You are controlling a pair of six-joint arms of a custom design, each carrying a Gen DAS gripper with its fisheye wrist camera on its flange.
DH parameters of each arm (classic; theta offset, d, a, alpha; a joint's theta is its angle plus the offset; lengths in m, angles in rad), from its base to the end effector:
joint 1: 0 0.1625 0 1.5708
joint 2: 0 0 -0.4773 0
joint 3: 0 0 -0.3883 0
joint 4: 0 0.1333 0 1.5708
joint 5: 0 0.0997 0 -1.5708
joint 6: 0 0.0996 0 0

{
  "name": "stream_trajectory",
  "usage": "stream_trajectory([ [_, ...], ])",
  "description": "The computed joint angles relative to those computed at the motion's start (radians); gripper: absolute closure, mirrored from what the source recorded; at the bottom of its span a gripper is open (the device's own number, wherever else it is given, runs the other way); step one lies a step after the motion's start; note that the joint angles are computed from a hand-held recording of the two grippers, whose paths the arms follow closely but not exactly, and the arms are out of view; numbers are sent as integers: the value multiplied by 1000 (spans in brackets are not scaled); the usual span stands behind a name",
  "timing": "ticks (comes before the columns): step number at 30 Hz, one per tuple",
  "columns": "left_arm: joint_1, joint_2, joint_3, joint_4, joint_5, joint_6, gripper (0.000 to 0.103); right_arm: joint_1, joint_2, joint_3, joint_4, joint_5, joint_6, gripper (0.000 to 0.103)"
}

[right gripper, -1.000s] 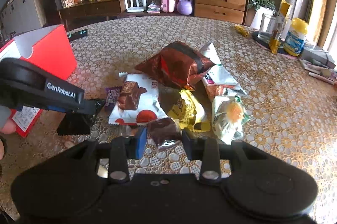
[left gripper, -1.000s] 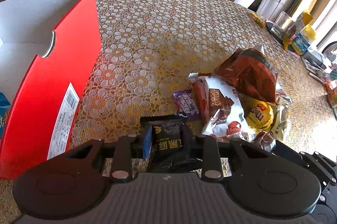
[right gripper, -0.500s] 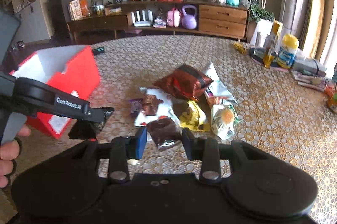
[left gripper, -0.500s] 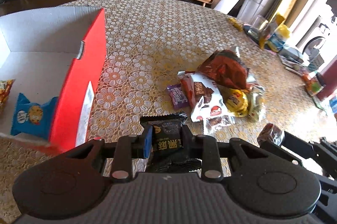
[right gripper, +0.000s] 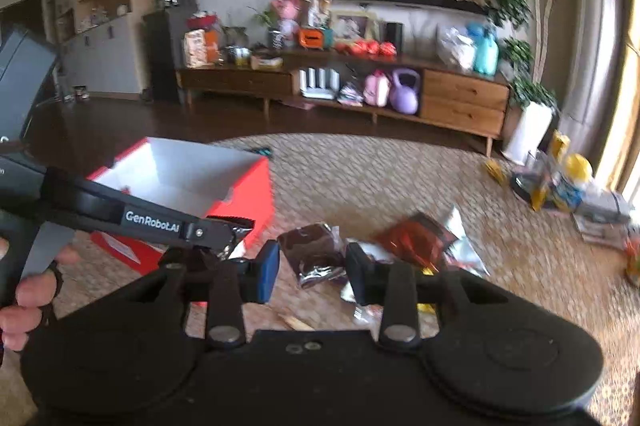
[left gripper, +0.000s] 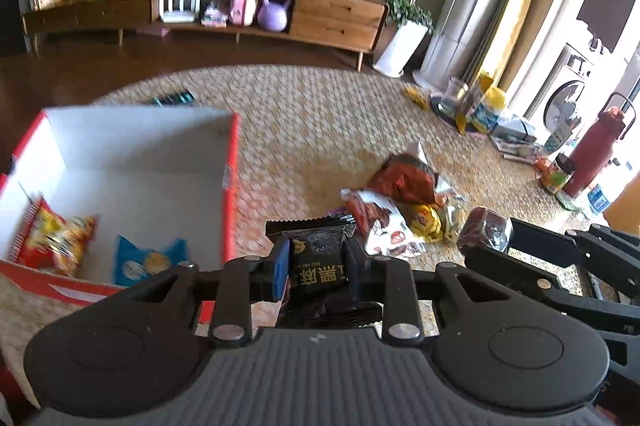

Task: Organize snacks
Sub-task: 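Carry both items into the red box and open both grippers to release them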

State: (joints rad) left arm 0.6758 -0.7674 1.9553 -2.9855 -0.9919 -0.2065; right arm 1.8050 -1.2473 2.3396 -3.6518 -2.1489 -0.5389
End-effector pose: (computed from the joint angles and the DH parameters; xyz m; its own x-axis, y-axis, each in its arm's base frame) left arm -0.3542 -0.5246 0.0749 -0.7623 0.4389 -0.4757 0.6170 0.7147 -0.3294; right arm 0.1823 -0.4243 0.3078 -0.7246 -0.0602 0.6865 -0.5819 0.5871 -0.5628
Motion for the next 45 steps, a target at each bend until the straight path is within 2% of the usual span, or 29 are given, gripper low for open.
stream_trajectory([
  [11,32,-119,25,-7,100,83,74,92,116,-121,51,19,-16,69],
  [17,75,-164,-1,50,120,117,74,113,188,-203,106,29,7,69],
  [22,111,-171,-40,96,165,143,74,116,239,-255,147,33,24,68],
  [30,176,-116,-112,111,243,239,74,97,332,-323,180,1,32,68],
  [33,203,-81,-150,131,269,243,74,87,367,-352,200,-18,39,68],
  [45,283,30,-269,200,263,267,74,34,447,-430,301,-46,95,68],
])
